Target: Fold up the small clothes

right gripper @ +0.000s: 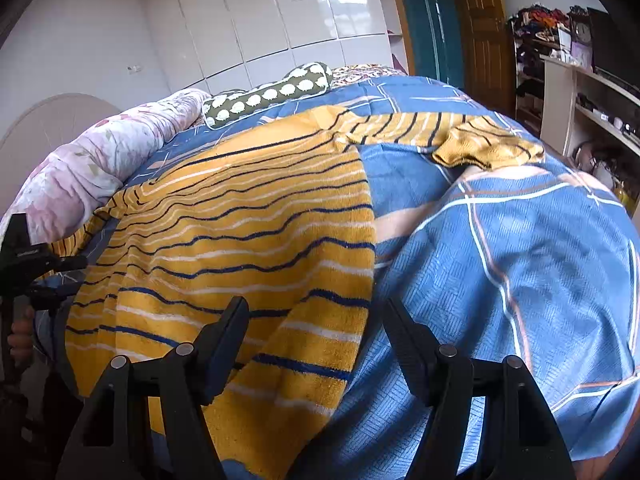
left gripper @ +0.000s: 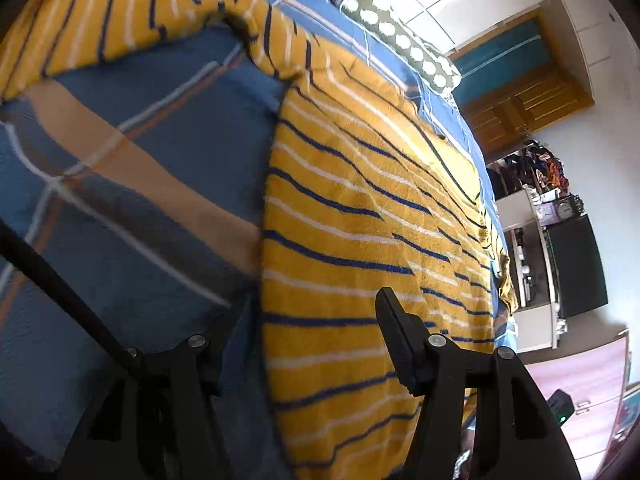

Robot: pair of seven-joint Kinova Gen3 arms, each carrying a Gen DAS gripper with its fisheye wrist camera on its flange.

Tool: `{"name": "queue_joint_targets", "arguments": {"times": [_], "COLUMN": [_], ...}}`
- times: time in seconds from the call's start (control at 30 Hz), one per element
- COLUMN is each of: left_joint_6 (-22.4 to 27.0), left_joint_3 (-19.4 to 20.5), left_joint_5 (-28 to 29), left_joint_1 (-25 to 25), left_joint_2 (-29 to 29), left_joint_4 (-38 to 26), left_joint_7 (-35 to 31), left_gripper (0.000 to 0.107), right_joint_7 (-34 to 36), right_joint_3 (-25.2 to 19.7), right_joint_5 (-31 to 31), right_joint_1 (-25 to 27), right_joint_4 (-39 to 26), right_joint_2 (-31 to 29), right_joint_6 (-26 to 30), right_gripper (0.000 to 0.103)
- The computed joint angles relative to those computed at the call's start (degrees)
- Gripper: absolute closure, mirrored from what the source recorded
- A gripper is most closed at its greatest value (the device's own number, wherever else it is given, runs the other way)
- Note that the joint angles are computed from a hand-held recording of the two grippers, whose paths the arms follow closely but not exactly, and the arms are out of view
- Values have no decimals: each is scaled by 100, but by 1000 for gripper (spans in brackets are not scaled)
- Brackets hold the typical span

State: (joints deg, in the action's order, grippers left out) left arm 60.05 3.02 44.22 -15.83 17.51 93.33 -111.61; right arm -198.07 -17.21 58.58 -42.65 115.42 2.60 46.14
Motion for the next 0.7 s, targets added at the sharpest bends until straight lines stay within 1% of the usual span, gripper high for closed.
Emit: {"name": "queue_joint_targets", "arguments": {"times": [0.03, 0.07, 0.1, 0.17, 0.27, 0.3, 0.33, 0.4, 0.47, 0.53, 0.57, 0.63, 0.7], "left_joint_6": [-58, -22, 107, 226, 303, 257, 304, 348, 321, 292, 273, 261, 53], "left_joint_3": [-23, -4, 101, 92, 44, 1, -2, -76, -136, -194, -210, -242, -251], "left_joint_5": [75, 195, 321, 464, 670, 771, 871, 962, 1007, 955, 939, 886, 788], "left_joint_1": [62, 19, -105, -143, -141, -73, -110, -80, -5, 68, 112, 180, 316], "left_joint_2": [-25, -45, -25, -92, -267, -354, -412, -511, -630, -738, -782, -806, -882], "left_joint_4": [50, 112, 152, 318, 673, 825, 959, 1168, 1338, 1436, 1471, 1521, 1633], "left_joint_7": [-51, -195, -377, -591, -925, -995, -1132, -1316, -1436, -1587, -1635, -1728, -1624], "left_gripper": [48, 48, 48, 50, 57, 58, 58, 59, 60, 60, 59, 59, 60], "right_joint_7": [-51, -87, -171, -361, -732, -897, -1074, -1232, -1137, -873, -668, -444, -356], "right_joint_3": [5, 9, 15, 20, 56, 82, 97, 97, 81, 101, 122, -7, -76], "right_joint_5": [18, 37, 91, 217, 409, 457, 520, 506, 319, 57, -126, -320, -446], "right_joint_1": [5, 17, 37, 113, 356, 469, 586, 792, 943, 1074, 1068, 1096, 998], "right_joint_4": [29, 55, 109, 241, 452, 536, 619, 713, 735, 781, 758, 690, 576], "right_joint_2": [-21, -41, -87, -203, -401, -476, -541, -605, -598, -593, -563, -467, -331], "right_joint_6": [-18, -40, -95, -255, -708, -928, -1150, -1469, -1704, -2068, -2149, -2071, -1874], "right_gripper": [29, 29, 29, 29, 29, 29, 29, 29, 29, 34, 34, 34, 35]}}
